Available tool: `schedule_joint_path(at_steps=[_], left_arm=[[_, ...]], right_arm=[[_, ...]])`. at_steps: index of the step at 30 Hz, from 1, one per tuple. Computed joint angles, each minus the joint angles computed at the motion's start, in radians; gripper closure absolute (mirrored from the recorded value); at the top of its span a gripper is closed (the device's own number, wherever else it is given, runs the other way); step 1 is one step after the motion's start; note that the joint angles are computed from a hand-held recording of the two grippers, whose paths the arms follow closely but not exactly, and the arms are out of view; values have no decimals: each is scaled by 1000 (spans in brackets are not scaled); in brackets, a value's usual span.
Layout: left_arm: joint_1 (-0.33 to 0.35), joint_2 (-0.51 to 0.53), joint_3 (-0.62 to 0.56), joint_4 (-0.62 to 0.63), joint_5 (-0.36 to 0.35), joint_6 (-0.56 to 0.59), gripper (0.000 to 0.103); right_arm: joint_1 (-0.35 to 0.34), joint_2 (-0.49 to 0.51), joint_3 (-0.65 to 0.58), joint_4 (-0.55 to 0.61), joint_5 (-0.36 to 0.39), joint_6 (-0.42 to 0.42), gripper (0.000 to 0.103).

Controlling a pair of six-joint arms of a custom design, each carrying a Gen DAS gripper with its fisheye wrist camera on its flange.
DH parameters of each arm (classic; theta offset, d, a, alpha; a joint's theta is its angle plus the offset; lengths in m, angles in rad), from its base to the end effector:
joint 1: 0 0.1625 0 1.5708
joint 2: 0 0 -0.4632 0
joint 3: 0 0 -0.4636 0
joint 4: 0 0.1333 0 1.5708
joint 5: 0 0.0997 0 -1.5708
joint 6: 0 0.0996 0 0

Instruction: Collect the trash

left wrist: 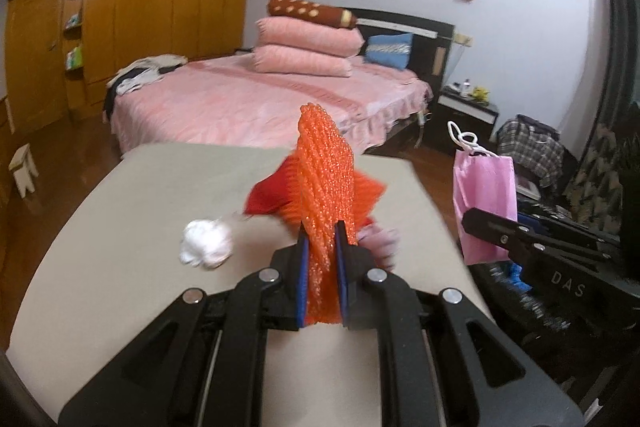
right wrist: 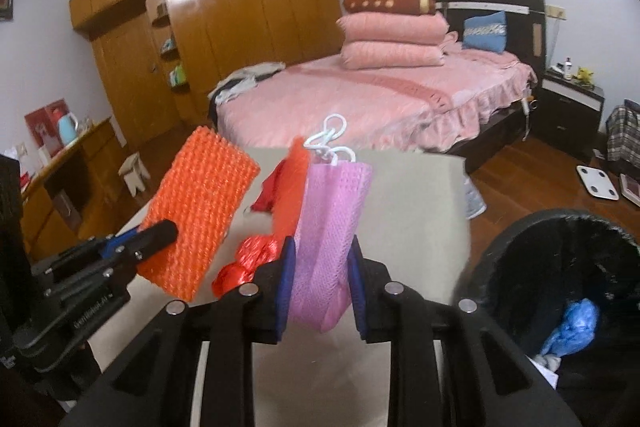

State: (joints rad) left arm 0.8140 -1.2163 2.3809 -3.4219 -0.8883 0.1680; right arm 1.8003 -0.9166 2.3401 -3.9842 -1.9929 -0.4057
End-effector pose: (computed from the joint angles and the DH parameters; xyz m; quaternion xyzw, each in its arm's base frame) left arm -0.1802 -0.4764 0.1744 0.2950 0.8444 -0.3949 0.2096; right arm 0.1994 -0.4469 0.1050 0.1742 -0.8485 0.4464 0.2245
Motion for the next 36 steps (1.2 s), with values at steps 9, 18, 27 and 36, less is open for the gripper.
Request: schedule_joint_path(at_steps=[9, 18, 27, 36], left_arm=[[-54, 110, -53, 4, -106, -9, 92], [-109, 251, -122, 34, -229, -16, 92], [-128, 391, -218, 71, -337, -28, 58], [-117, 339, -146, -29, -199, 9, 21]], right_arm=[[-47, -116, 72, -94, -50, -8, 78], [-154, -255, 161, -146, -86, -24, 78], [-273, -383, 230, -195, -96, -32, 55], [-260, -334, 229, -321, -92, -57, 6]])
